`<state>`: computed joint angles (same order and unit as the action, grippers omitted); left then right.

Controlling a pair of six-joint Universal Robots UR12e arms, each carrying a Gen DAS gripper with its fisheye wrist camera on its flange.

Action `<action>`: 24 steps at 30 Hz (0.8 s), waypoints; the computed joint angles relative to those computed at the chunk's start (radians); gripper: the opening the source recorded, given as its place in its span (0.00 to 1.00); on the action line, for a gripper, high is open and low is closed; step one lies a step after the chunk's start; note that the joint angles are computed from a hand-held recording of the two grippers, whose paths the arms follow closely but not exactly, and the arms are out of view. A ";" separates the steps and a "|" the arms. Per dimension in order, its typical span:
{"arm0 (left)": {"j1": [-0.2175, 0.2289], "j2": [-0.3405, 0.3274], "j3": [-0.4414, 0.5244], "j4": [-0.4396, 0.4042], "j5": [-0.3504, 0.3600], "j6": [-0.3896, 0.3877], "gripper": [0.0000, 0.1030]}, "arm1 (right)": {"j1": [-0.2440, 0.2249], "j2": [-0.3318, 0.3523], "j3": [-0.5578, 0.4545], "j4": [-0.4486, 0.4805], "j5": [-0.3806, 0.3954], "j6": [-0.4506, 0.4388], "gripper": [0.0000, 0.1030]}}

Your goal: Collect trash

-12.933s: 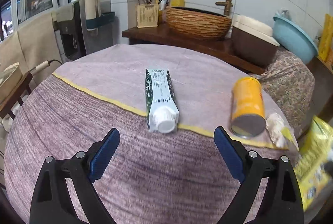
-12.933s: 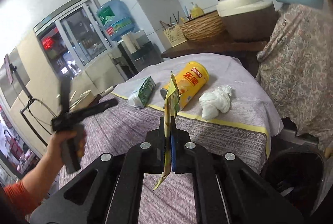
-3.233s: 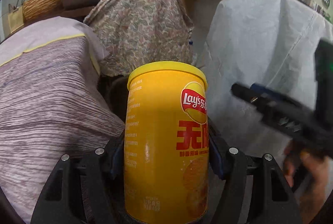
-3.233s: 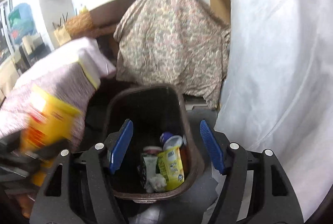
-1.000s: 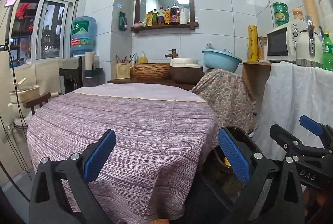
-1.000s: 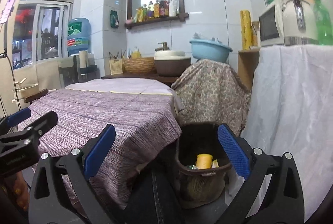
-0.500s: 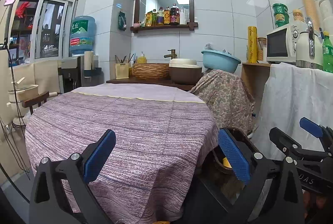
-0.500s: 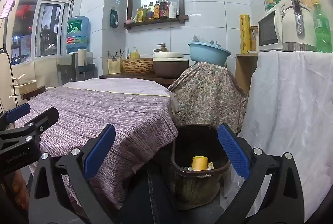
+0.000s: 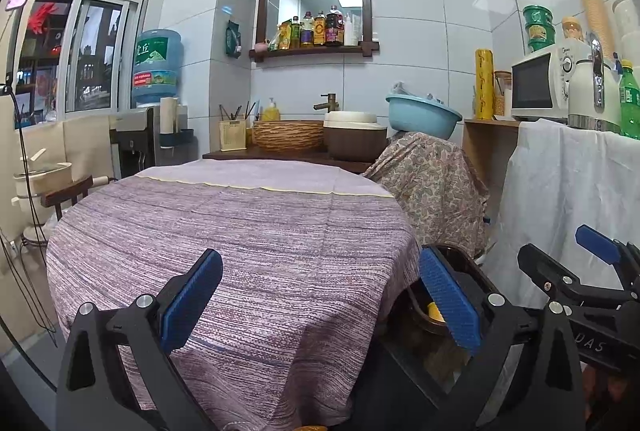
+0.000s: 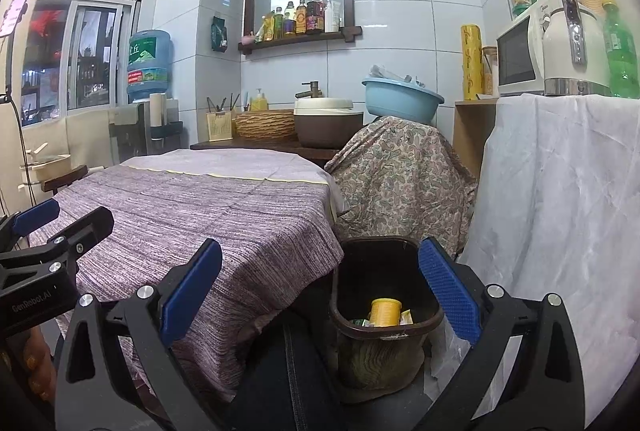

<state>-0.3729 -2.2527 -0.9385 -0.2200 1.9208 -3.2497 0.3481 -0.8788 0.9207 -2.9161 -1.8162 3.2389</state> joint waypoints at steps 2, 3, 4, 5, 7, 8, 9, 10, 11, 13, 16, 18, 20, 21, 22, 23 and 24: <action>0.001 0.001 -0.001 0.000 0.000 0.001 0.95 | 0.000 0.001 -0.002 0.003 -0.002 -0.001 0.94; 0.001 0.001 -0.001 0.000 0.001 0.002 0.95 | 0.000 0.002 -0.005 0.007 -0.002 0.000 0.94; 0.001 0.001 -0.001 0.002 0.000 0.004 0.95 | 0.000 0.003 -0.006 0.008 -0.002 0.001 0.94; 0.001 0.001 -0.002 0.004 0.001 0.005 0.95 | 0.000 0.003 -0.007 0.010 -0.003 0.002 0.94; 0.001 0.000 -0.001 0.004 0.001 0.006 0.95 | -0.001 0.004 -0.008 0.014 -0.002 0.004 0.94; 0.000 0.000 0.000 0.003 0.001 0.004 0.95 | -0.001 0.004 -0.009 0.015 -0.001 0.005 0.94; 0.000 -0.001 0.001 0.001 0.001 0.003 0.95 | -0.001 0.005 -0.010 0.015 -0.002 0.005 0.94; 0.000 0.000 0.001 -0.001 -0.001 0.002 0.95 | -0.001 0.005 -0.010 0.016 -0.002 0.004 0.94; 0.001 0.000 0.000 -0.002 -0.002 0.001 0.95 | -0.001 0.004 -0.010 0.017 -0.002 0.004 0.94; 0.002 0.001 -0.002 -0.006 -0.005 0.001 0.95 | -0.002 0.005 -0.010 0.018 -0.003 0.004 0.94; 0.003 0.002 -0.004 -0.004 -0.007 0.001 0.95 | -0.002 0.006 -0.013 0.023 -0.003 0.009 0.94; 0.004 0.003 -0.006 -0.005 -0.012 0.001 0.95 | -0.001 0.007 -0.014 0.023 -0.005 0.010 0.94; 0.004 0.003 -0.006 -0.005 -0.010 -0.001 0.95 | -0.001 0.008 -0.014 0.025 -0.006 0.007 0.94; 0.004 0.003 -0.006 -0.006 -0.010 0.000 0.95 | -0.001 0.008 -0.015 0.026 -0.006 0.007 0.94; 0.004 0.002 -0.005 -0.007 -0.008 -0.001 0.95 | -0.001 0.008 -0.015 0.027 -0.006 0.009 0.94; 0.003 0.002 -0.004 -0.007 -0.007 -0.001 0.95 | -0.002 0.008 -0.015 0.028 -0.005 0.010 0.94; 0.004 0.002 -0.004 -0.008 -0.009 -0.002 0.95 | -0.001 0.008 -0.015 0.029 -0.006 0.011 0.94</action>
